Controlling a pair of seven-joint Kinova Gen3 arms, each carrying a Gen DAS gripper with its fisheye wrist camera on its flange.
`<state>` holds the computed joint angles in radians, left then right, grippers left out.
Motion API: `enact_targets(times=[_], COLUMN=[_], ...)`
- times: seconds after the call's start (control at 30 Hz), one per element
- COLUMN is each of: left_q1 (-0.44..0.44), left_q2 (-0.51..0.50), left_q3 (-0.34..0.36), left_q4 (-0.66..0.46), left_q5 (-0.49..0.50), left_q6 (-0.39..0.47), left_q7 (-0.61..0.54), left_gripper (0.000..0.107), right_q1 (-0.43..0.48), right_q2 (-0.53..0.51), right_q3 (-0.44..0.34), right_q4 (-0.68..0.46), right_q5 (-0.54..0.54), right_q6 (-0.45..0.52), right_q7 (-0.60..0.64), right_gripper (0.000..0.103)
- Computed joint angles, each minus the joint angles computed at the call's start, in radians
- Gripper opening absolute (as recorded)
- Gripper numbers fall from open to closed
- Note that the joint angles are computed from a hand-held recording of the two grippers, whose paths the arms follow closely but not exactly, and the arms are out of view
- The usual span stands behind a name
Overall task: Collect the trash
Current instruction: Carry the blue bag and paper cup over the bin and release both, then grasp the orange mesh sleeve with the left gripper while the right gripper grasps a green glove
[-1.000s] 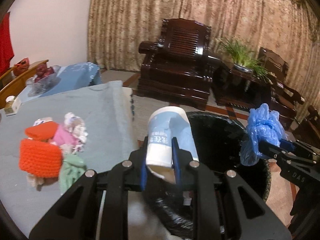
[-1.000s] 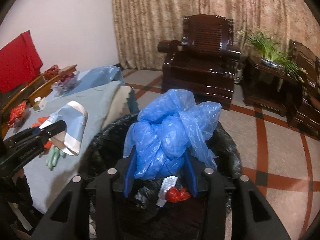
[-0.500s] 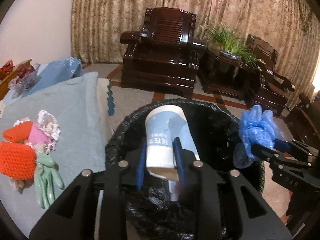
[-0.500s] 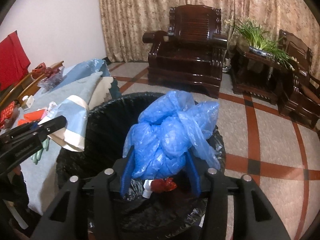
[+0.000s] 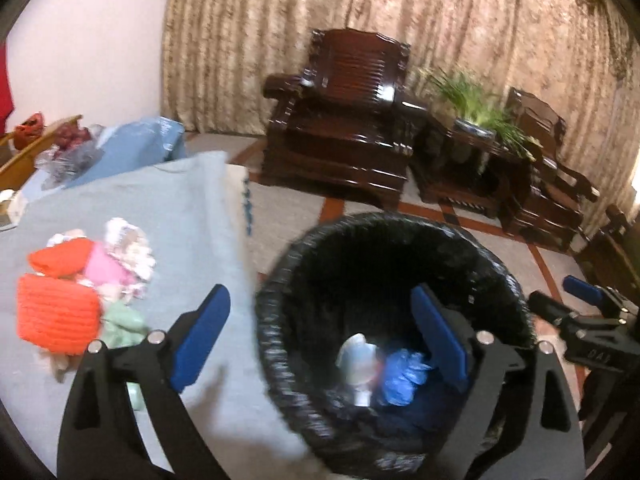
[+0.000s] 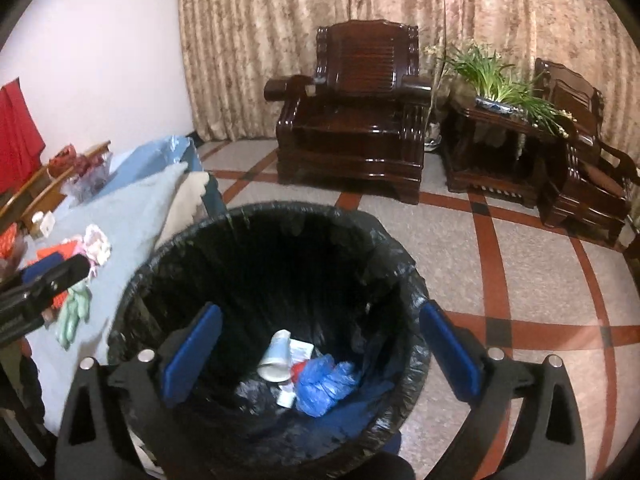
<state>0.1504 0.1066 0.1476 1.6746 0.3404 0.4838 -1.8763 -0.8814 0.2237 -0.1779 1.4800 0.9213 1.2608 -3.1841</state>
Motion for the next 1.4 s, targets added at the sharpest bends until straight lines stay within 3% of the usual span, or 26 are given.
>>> enact_targets(times=[0.27,0.5,0.67,0.87,1.0,1.23,1.4], left_q1=[-0.052,-0.113,-0.163,-0.216,-0.241,-0.295,-0.310], left_q2=[-0.077,-0.129,-0.133,-0.116,-0.099,-0.040,0.015], left_q3=[-0.074,-0.115,-0.138,-0.174,-0.181,-0.175,-0.156], left_q4=[0.044,0.084,0.096,0.110,0.108,0.086,0.061], left_q5=[-0.089,-0.312,-0.389,-0.323,-0.258,-0.115,-0.082], left_q6=[-0.036,-0.080,-0.081,-0.089,-0.077,-0.046,-0.035], left_q7=[0.093,0.293,0.352,0.280,0.216,0.075,0.047], left_gripper=[0.091,0.091,0.091,0.091,0.082,0.079,0.077], right_q1=[-0.031,-0.060,-0.073,-0.089,-0.091,-0.084,-0.075], right_q2=[0.055,0.151,0.245,0.361,0.437,0.558,0.641], right_q3=[0.019,0.067,0.101,0.133,0.146,0.174,0.208], right_q4=[-0.099,-0.238,-0.371,-0.540,-0.653,-0.836,-0.957], right_q5=[0.048,0.038,-0.010,-0.082,-0.147,-0.281,-0.372], right_q6=[-0.042,-0.144,-0.212,-0.270,-0.288,-0.261,-0.203], right_q7=[0.029,0.141,0.265,0.405,0.511,0.650,0.724], right_gripper=[0.097,0.097,0.097,0.097,0.096,0.077,0.069])
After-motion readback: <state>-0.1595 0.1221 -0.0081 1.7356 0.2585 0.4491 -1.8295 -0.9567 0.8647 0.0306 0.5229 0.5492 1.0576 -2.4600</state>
